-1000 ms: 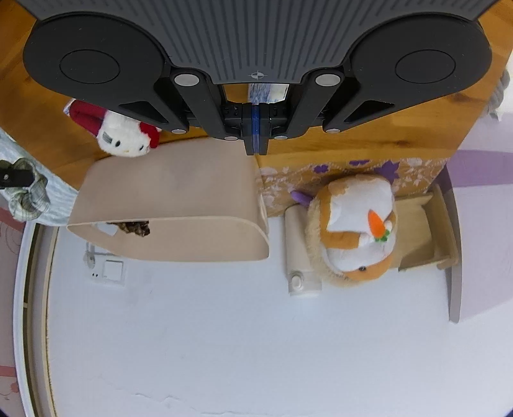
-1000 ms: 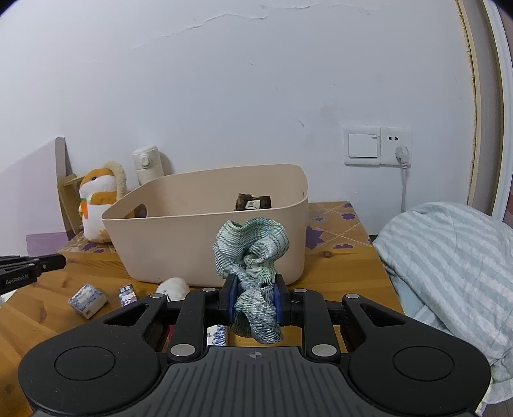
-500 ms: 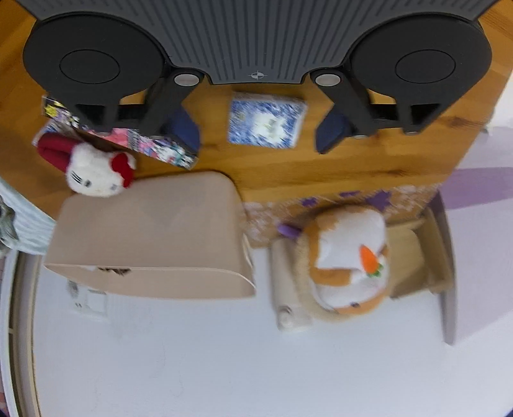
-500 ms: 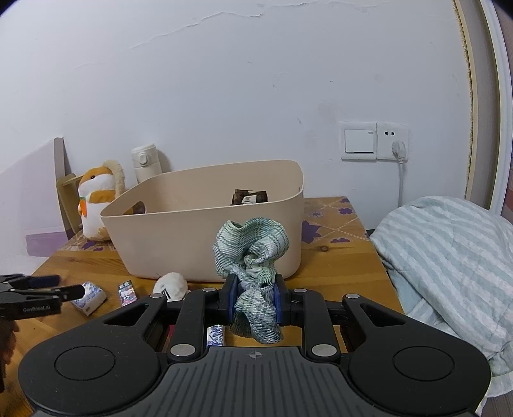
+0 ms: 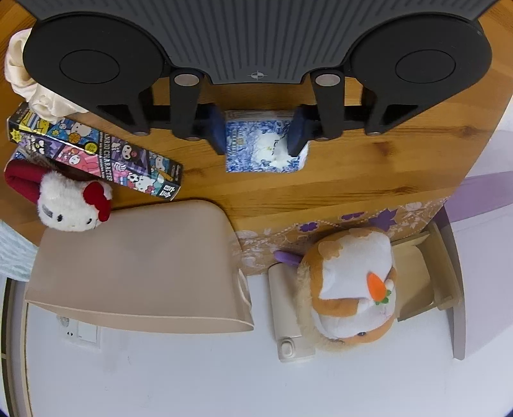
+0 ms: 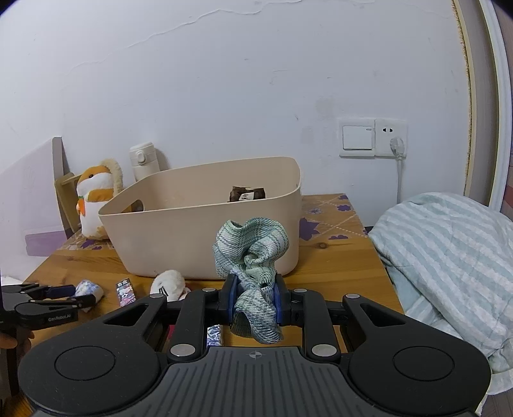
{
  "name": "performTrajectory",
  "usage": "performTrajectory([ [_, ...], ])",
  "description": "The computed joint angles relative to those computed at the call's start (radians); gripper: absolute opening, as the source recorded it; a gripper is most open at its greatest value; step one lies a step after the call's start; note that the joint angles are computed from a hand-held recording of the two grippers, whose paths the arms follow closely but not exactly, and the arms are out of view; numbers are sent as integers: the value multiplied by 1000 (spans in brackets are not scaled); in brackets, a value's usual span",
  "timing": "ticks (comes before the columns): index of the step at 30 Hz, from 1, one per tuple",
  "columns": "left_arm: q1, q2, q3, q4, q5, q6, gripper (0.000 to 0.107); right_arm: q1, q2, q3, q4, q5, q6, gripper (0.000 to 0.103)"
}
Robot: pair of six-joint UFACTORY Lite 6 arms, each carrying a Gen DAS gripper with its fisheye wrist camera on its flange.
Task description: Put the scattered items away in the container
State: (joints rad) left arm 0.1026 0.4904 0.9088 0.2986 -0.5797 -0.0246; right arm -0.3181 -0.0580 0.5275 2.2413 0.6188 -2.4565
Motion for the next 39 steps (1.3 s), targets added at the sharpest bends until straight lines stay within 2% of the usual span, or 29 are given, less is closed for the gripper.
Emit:
performTrajectory([
  [1, 4, -3, -3, 19, -6, -17, 8, 0, 0, -1, 1, 0, -1, 20],
  [4, 5, -17, -10, 31, -7, -43, 3, 1, -3, -7, 6, 0, -2, 20],
  [7, 11, -19, -6, 58, 6, -73, 3, -3, 1, -4, -5, 1, 5, 20],
  [11, 11, -7, -6, 11, -14, -39, 4, -2, 0, -7, -10, 2, 11, 20],
  [12, 12, -3, -4, -14, -18, -27, 9, 0, 0, -6, -10, 0, 11, 20],
  [13, 12, 2, 6, -30, -4, -17, 36, 0, 0, -5, -12, -1, 12, 20],
  [14, 10, 6, 18, -42, 22, -1, 80, -1, 0, -4, -16, -2, 15, 20],
  [15, 4, 8, 24, -82, 37, 44, 95, -1, 1, -1, -18, -4, 18, 20],
  [17, 1, 11, -4, -149, -31, 141, 99, -2, 2, 1, -22, -5, 22, 20],
  [19, 3, 24, 17, -143, -3, 160, 99, 1, 5, 3, -20, -7, 24, 20],
  [21, 13, 49, 68, -80, 65, 98, 99, 8, 16, 7, -13, -9, 22, 20],
  [25, 50, 86, 133, 90, 113, -116, 99, 17, 24, 2, -4, -9, 13, 20],
  [27, 71, 97, 147, 200, 105, -238, 87, 15, 27, 2, -4, -8, 13, 20],
  [28, 78, 93, 142, 211, 95, -257, 74, 12, 29, 3, -8, -7, 16, 20],
  [29, 79, 87, 132, 190, 83, -235, 56, 10, 30, 4, -9, -7, 18, 20],
  [30, 82, 83, 125, 195, 71, -237, 46, 9, 30, 4, -10, -7, 21, 20],
  [31, 85, 79, 119, 206, 62, -243, 22, 7, 29, 4, -14, -6, 24, 20],
  [32, 85, 74, 115, 210, 63, -246, 11, 7, 28, 3, -16, -5, 26, 20],
  [35, 81, 66, 106, 209, 63, -247, 3, 10, 24, 0, -18, -7, 27, 20],
  [39, 66, 54, 78, 138, 48, -179, 1, 10, 21, -2, -24, -7, 32, 20],
])
